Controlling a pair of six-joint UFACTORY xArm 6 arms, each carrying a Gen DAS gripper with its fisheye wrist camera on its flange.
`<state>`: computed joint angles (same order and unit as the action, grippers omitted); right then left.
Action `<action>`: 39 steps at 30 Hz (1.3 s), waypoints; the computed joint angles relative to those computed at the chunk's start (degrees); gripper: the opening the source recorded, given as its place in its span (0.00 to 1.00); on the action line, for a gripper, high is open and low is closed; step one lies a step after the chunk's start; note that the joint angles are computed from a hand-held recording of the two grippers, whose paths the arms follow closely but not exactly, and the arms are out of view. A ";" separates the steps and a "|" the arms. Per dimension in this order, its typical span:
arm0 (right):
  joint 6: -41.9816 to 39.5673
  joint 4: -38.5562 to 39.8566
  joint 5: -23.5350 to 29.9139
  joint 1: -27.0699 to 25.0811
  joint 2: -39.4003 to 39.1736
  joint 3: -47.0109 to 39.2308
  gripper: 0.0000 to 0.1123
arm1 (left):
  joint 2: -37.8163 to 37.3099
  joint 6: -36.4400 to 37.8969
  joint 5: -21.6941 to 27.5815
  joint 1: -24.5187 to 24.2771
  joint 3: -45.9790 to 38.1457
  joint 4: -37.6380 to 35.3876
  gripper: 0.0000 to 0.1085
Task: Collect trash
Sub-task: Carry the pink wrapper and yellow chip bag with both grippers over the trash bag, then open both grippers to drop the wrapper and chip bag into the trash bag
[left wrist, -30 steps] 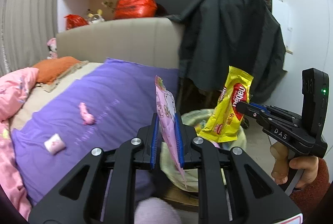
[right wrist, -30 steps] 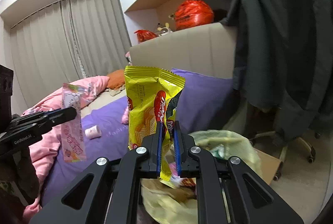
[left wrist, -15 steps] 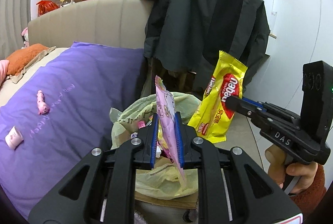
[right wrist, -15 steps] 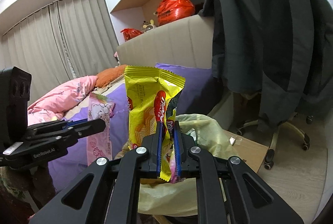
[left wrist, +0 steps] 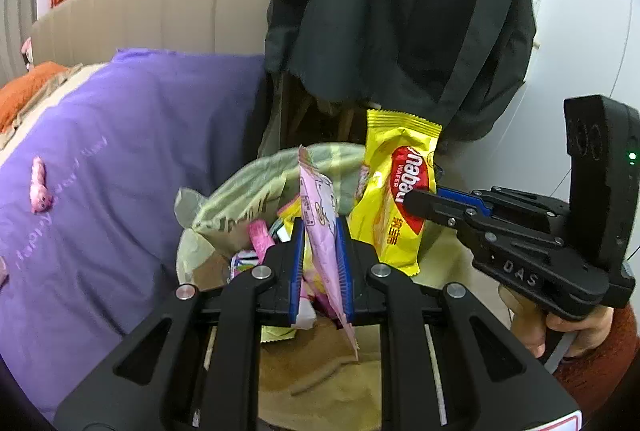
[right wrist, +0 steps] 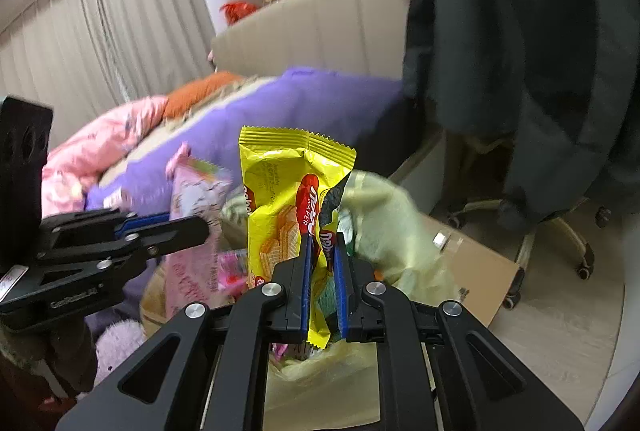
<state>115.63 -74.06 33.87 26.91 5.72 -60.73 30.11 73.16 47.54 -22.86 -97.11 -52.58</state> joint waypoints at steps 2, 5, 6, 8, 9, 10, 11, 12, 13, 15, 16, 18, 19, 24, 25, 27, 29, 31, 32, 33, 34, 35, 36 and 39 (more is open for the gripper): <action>-1.98 0.68 -2.65 -0.96 1.93 -0.97 0.10 | 1.86 -0.88 -0.19 -0.25 -1.47 1.62 0.14; -4.58 1.41 -4.22 -1.55 4.06 -2.20 0.10 | 4.62 -2.22 0.01 -0.30 -3.90 4.02 0.14; -5.47 1.48 -4.19 -1.51 4.43 -2.53 0.10 | 5.57 -2.79 0.29 -0.22 -4.93 4.78 0.14; -8.58 3.13 -3.81 -1.45 5.22 -3.37 0.10 | 7.37 -3.60 0.68 -0.04 -6.86 6.09 0.14; -9.80 3.82 -3.60 -1.43 5.52 -3.72 0.10 | 7.68 -3.64 0.66 0.00 -7.15 6.38 0.14; -11.71 4.94 -3.07 -1.50 5.96 -4.24 0.10 | 8.22 -3.62 0.62 0.05 -7.68 6.79 0.14; -12.39 5.38 -2.74 -1.48 6.13 -4.38 0.10 | 8.67 -3.61 0.68 0.11 -8.17 7.13 0.14; -13.33 6.03 -2.49 -1.57 6.43 -4.77 0.10 | 8.77 -3.44 0.83 0.25 -8.26 7.41 0.14; -13.95 6.38 -2.57 -1.85 6.51 -4.83 0.10 | 8.97 -3.10 1.07 0.41 -8.37 7.69 0.14; -15.46 7.23 -2.78 -2.34 6.33 -4.66 0.10 | 9.16 -2.35 1.01 0.56 -8.30 8.37 0.14; -17.15 8.15 -2.50 -2.49 6.46 -4.89 0.10 | 9.16 -1.79 0.75 0.68 -8.00 8.87 0.14; -19.05 9.21 -2.32 -2.69 6.31 -4.88 0.10 | 9.26 -0.99 0.84 0.96 -7.83 9.33 0.13; -19.90 9.52 -2.30 -2.78 6.24 -4.87 0.10 | 9.18 -0.15 0.89 1.10 -7.68 9.10 0.13; -21.89 11.05 -1.52 -2.75 5.67 -4.52 0.10 | 10.92 -2.40 6.74 2.31 -11.56 9.47 0.13; -22.22 11.47 -1.90 -2.78 5.47 -4.32 0.10 | 11.63 -3.35 9.03 2.66 -13.02 9.65 0.13; -23.87 12.88 -2.03 -2.57 5.34 -4.27 0.10 | 11.71 -3.58 10.21 2.75 -13.31 9.75 0.13; -25.22 14.10 -1.66 -2.03 5.28 -4.33 0.10 | 11.51 -3.72 10.34 2.62 -13.14 9.61 0.13; -25.67 14.93 -1.08 -1.59 5.18 -4.41 0.10 | 11.99 -4.75 10.52 2.49 -14.06 9.05 0.13; -25.48 15.16 -0.73 -1.38 5.07 -4.38 0.10 | 12.19 -5.15 10.45 2.41 -14.50 8.68 0.13; -25.30 15.35 -0.39 -1.28 4.91 -4.31 0.10 | 12.41 -5.49 10.40 2.38 -15.01 8.29 0.13; -24.72 15.48 0.22 -1.05 4.62 -4.19 0.10 | 12.80 -6.11 10.34 2.32 -15.86 8.01 0.13; -24.09 15.23 0.48 -0.95 4.32 -3.89 0.10 | 13.07 -6.64 10.35 2.33 -16.51 7.83 0.13; -23.44 15.14 0.91 -0.77 4.05 -3.75 0.10 | 13.19 -7.05 10.32 2.36 -16.86 7.79 0.13; -21.77 14.88 1.18 -0.65 3.05 -2.83 0.10 | 13.56 -8.16 10.21 2.43 -17.79 8.20 0.13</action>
